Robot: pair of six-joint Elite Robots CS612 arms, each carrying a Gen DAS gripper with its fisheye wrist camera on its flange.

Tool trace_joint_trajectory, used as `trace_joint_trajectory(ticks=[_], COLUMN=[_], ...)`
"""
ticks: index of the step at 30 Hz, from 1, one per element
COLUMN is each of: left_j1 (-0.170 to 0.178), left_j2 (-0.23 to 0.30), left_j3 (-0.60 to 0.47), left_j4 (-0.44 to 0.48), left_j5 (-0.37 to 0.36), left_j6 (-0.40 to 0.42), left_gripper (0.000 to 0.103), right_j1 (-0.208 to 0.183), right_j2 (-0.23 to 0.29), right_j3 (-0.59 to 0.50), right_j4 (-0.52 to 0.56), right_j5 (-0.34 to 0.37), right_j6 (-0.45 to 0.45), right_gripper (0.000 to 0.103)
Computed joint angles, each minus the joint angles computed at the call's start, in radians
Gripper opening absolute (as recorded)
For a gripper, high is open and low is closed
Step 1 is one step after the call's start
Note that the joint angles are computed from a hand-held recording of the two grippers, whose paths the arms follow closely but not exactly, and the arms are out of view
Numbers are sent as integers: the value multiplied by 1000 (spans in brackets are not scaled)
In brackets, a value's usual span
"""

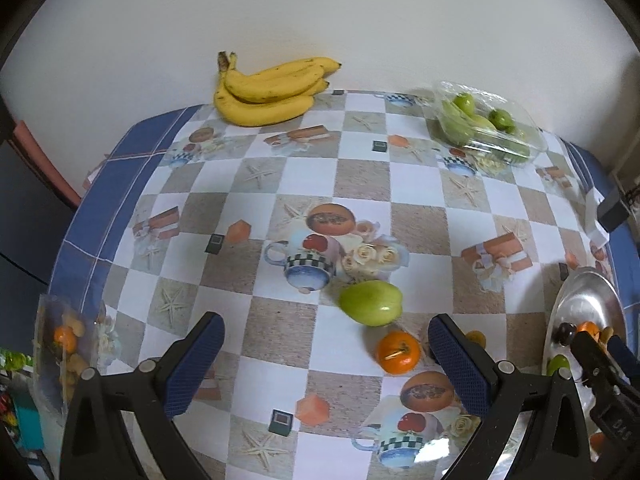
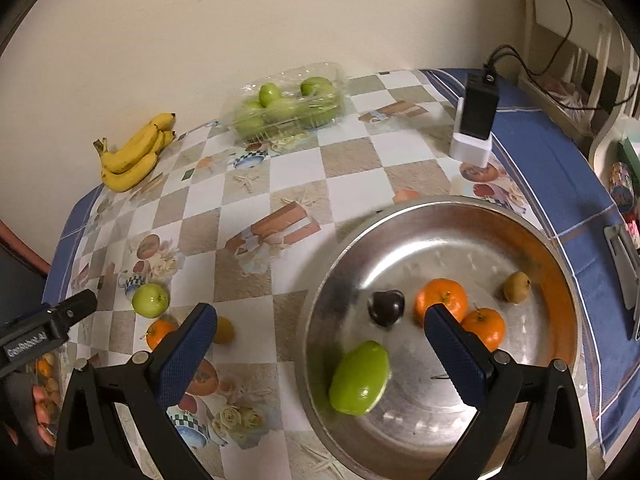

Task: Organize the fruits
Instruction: 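Move both open tools back toward the remaining fruits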

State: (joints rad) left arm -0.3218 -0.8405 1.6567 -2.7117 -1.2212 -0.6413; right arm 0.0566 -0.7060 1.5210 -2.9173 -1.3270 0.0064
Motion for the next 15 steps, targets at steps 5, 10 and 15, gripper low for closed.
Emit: trace_joint_trajectory(ticks=[5, 10, 15], left_j1=[16, 35, 46], left_j2=[-5, -8, -12], left_j3=[15, 32, 49], left_j4=[-15, -34, -51], left_j5=[-1, 0, 29], left_j6=[-23, -64, -83], left_gripper=[103, 103, 103], right_j1=[18, 39, 58], right_j2=[5, 5, 14], right_j3=[-4, -17, -42], right_j4=[-12, 15, 52], right_j5=[-14, 24, 73], right_j6=[-37, -62, -54], right_gripper=[103, 103, 103])
